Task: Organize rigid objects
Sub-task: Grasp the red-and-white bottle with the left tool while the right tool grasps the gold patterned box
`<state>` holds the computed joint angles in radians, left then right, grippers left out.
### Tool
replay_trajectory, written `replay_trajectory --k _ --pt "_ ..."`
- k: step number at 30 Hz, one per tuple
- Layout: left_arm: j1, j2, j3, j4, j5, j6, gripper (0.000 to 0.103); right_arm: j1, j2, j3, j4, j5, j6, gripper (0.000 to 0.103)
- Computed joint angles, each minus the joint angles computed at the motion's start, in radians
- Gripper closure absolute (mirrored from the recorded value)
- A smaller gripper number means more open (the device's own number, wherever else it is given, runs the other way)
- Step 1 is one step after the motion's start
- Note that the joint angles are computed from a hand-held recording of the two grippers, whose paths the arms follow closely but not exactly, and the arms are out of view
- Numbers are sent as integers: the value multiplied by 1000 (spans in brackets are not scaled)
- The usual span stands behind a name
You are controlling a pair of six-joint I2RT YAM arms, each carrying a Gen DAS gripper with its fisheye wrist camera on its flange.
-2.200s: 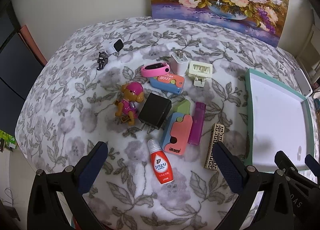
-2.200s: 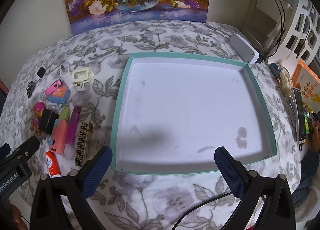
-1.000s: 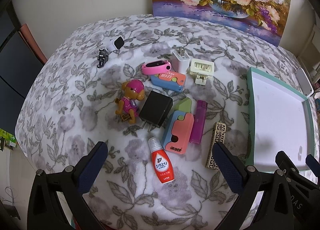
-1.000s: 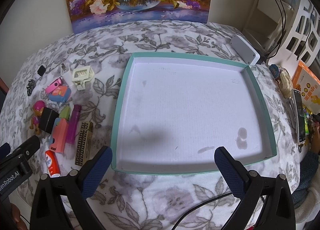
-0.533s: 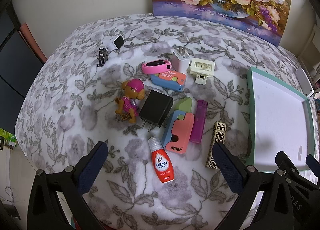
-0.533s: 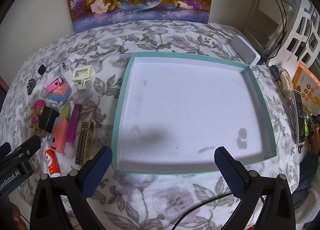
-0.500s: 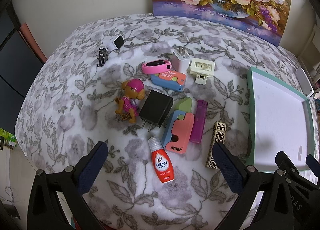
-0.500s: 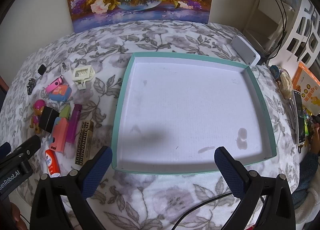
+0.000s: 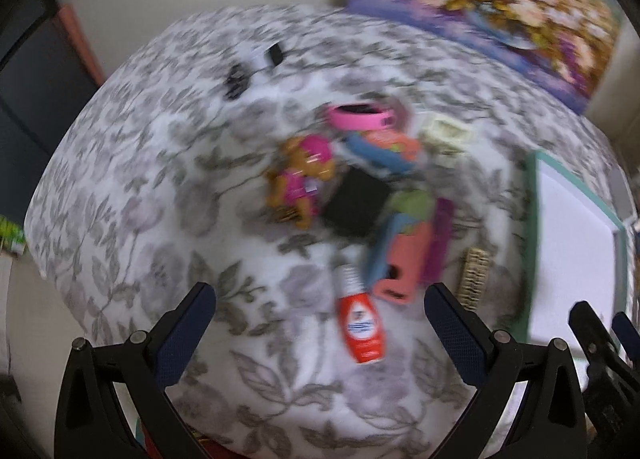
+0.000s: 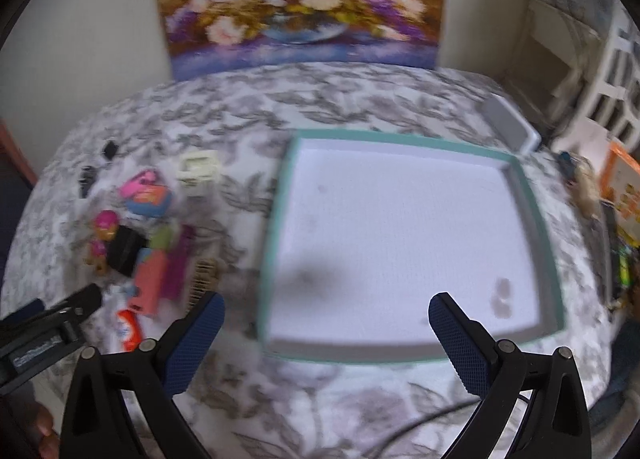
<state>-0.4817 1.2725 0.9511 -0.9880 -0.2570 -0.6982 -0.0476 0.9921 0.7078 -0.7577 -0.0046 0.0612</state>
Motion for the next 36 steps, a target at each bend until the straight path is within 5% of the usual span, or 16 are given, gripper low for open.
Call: replay_trajectory --k 9,23,29,36 --pt "78 27 -52 46 113 17 7 178 155 20 89 -32 45 1" --pt "61 190 -16 96 213 97 47 210 347 74 119 -113 58 46" --pt "27 241 0 120 240 93 66 252 402 92 125 -104 56 60" --pt "25 280 -19 182 266 81 71 272 471 104 137 -102 57 65"
